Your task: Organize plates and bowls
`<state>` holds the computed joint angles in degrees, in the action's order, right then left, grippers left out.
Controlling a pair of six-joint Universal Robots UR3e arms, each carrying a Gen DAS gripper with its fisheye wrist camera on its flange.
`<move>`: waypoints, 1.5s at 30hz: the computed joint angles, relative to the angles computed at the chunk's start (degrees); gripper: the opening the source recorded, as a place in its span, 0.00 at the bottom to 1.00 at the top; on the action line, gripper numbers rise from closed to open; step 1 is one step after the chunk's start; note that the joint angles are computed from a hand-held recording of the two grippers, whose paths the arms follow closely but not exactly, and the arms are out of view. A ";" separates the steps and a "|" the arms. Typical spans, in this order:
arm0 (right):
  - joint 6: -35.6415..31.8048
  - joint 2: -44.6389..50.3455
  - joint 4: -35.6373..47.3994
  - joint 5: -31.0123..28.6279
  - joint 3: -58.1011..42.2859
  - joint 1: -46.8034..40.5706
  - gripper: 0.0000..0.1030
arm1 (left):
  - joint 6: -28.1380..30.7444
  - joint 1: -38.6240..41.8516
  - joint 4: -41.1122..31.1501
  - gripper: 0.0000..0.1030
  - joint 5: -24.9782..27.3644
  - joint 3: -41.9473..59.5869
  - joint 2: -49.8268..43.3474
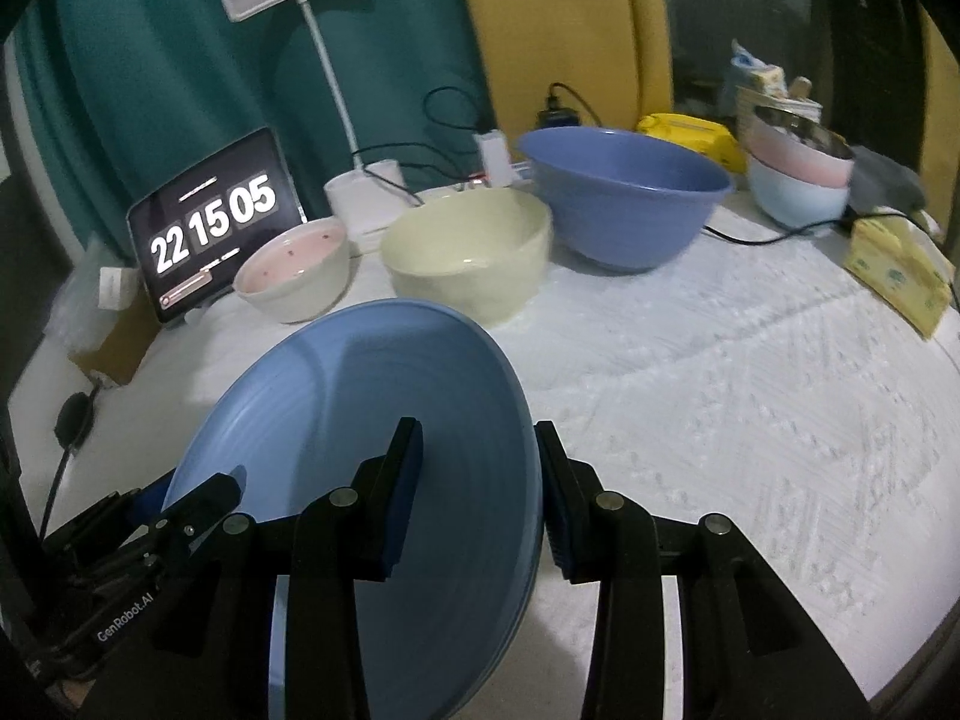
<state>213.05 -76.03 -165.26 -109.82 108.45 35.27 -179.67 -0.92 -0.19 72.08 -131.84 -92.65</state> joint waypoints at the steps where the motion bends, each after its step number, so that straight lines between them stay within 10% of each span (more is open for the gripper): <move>1: -0.24 1.00 0.54 0.10 -1.49 0.22 0.39 | 0.26 0.77 -0.17 0.41 -0.35 -0.19 0.23; 20: -4.38 19.49 9.13 7.52 -26.79 0.38 0.39 | 4.31 12.31 -3.63 0.41 -1.93 0.91 -1.93; 45: -5.69 20.73 8.57 11.21 -25.93 -2.20 0.43 | 2.03 8.85 -3.78 0.42 5.38 2.63 -2.12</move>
<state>207.36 -55.30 -156.69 -98.61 82.52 33.08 -177.64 7.93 -3.97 77.46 -129.21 -94.77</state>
